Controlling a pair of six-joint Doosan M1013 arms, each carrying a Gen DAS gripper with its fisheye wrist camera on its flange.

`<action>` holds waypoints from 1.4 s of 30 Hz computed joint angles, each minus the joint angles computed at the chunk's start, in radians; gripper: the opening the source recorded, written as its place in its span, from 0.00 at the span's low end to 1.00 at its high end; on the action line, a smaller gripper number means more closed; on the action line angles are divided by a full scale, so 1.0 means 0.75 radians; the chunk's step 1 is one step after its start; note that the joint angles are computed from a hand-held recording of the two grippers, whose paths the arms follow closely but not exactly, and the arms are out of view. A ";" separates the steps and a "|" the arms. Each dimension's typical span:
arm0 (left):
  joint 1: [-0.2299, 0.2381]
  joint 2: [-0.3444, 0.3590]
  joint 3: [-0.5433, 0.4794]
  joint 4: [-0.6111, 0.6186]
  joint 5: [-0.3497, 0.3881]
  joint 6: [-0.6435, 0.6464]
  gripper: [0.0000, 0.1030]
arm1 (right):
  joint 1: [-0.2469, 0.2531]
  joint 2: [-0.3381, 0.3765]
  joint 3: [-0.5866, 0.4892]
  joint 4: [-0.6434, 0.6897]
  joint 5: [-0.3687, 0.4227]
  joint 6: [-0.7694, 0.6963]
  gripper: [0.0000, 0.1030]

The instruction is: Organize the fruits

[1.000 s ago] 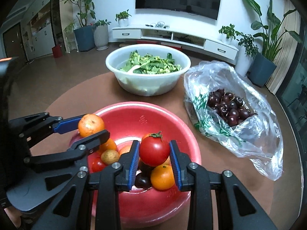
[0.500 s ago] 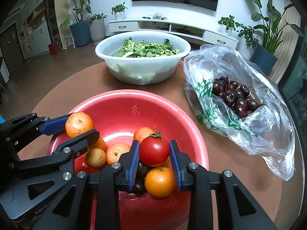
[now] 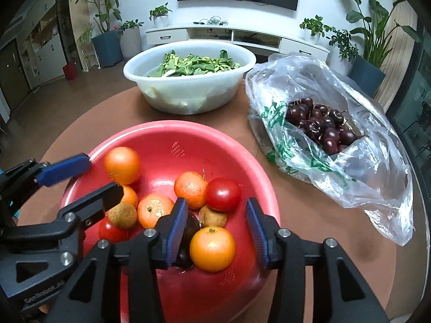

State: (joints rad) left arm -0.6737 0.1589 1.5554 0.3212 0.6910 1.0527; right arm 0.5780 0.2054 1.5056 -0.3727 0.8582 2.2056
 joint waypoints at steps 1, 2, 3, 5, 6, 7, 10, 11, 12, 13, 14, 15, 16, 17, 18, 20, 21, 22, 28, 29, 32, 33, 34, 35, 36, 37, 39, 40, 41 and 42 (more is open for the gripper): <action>0.000 -0.011 0.009 0.021 -0.009 -0.026 0.84 | -0.001 -0.005 0.004 0.004 -0.003 0.000 0.48; 0.006 -0.027 0.024 0.006 -0.038 -0.027 0.90 | -0.001 -0.012 0.009 0.005 -0.008 0.001 0.51; 0.008 -0.042 0.036 0.000 -0.056 -0.031 0.90 | 0.002 -0.018 0.014 0.004 -0.015 0.000 0.54; -0.005 -0.070 0.057 0.055 -0.060 -0.073 0.90 | 0.016 -0.036 0.028 -0.029 -0.029 0.025 0.65; -0.013 -0.083 0.069 0.087 -0.065 -0.096 0.91 | 0.027 -0.048 0.039 -0.058 -0.038 0.047 0.66; -0.027 -0.105 0.090 0.153 -0.073 -0.148 0.96 | 0.030 -0.055 0.043 -0.064 -0.045 0.053 0.67; -0.084 -0.174 0.156 0.419 -0.080 -0.394 0.99 | 0.054 -0.102 0.078 -0.115 -0.078 0.118 0.68; -0.112 -0.202 0.182 0.531 -0.070 -0.494 0.99 | 0.062 -0.119 0.092 -0.134 -0.097 0.145 0.70; -0.141 -0.225 0.202 0.645 -0.053 -0.593 0.99 | 0.070 -0.137 0.107 -0.157 -0.119 0.173 0.72; -0.172 -0.251 0.225 0.768 -0.033 -0.699 0.99 | 0.082 -0.160 0.128 -0.198 -0.144 0.219 0.73; -0.215 -0.282 0.251 0.914 0.008 -0.824 0.99 | 0.099 -0.189 0.155 -0.257 -0.178 0.281 0.76; -0.250 -0.300 0.267 1.013 0.061 -0.913 0.99 | 0.120 -0.222 0.188 -0.335 -0.217 0.364 0.78; -0.287 -0.316 0.280 1.099 0.123 -0.991 0.99 | 0.140 -0.249 0.214 -0.415 -0.244 0.448 0.85; -0.334 -0.340 0.302 1.202 0.202 -1.087 0.99 | 0.161 -0.272 0.240 -0.504 -0.264 0.539 0.92; -0.361 -0.356 0.314 1.244 0.246 -1.138 1.00 | 0.185 -0.297 0.269 -0.620 -0.280 0.654 0.96; -0.394 -0.387 0.314 1.204 0.299 -1.172 1.00 | 0.249 -0.345 0.322 -0.886 -0.271 0.899 1.00; -0.400 -0.399 0.307 1.147 0.306 -1.143 1.00 | 0.274 -0.359 0.333 -0.958 -0.247 0.957 1.00; -0.406 -0.407 0.301 1.113 0.323 -1.117 1.00 | 0.304 -0.371 0.336 -1.018 -0.203 0.997 1.00; -0.470 -0.440 0.304 1.007 0.463 -1.099 1.00 | 0.393 -0.393 0.308 -0.986 -0.031 0.975 1.00; -0.478 -0.445 0.312 0.981 0.477 -1.095 1.00 | 0.402 -0.391 0.304 -0.965 -0.010 0.950 1.00; -0.500 -0.455 0.349 0.906 0.516 -1.100 1.00 | 0.444 -0.377 0.296 -0.897 0.113 0.893 1.00; -0.501 -0.458 0.358 0.876 0.519 -1.098 1.00 | 0.452 -0.373 0.296 -0.879 0.139 0.887 1.00; -0.503 -0.461 0.370 0.835 0.522 -1.095 1.00 | 0.461 -0.366 0.293 -0.851 0.173 0.874 1.00; -0.508 -0.461 0.383 0.813 0.528 -1.099 1.00 | 0.469 -0.358 0.292 -0.817 0.204 0.858 1.00; -0.512 -0.459 0.391 0.790 0.537 -1.095 1.00 | 0.477 -0.355 0.294 -0.790 0.222 0.846 1.00; -0.514 -0.457 0.399 0.774 0.540 -1.090 1.00 | 0.477 -0.351 0.294 -0.749 0.230 0.824 1.00; -0.530 -0.451 0.414 0.750 0.559 -1.076 1.00 | 0.483 -0.347 0.297 -0.684 0.241 0.802 1.00; -0.533 -0.445 0.416 0.747 0.566 -1.072 1.00 | 0.483 -0.346 0.299 -0.670 0.243 0.796 1.00; -0.542 -0.443 0.421 0.743 0.584 -1.071 1.00 | 0.487 -0.346 0.301 -0.648 0.248 0.784 1.00; -0.544 -0.438 0.422 0.738 0.591 -1.071 1.00 | 0.489 -0.346 0.307 -0.639 0.248 0.781 1.00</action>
State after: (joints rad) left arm -1.0815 -0.1697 1.8722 0.8749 1.1344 0.2498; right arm 0.9451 -0.0543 1.7356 -0.8522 1.0443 2.7916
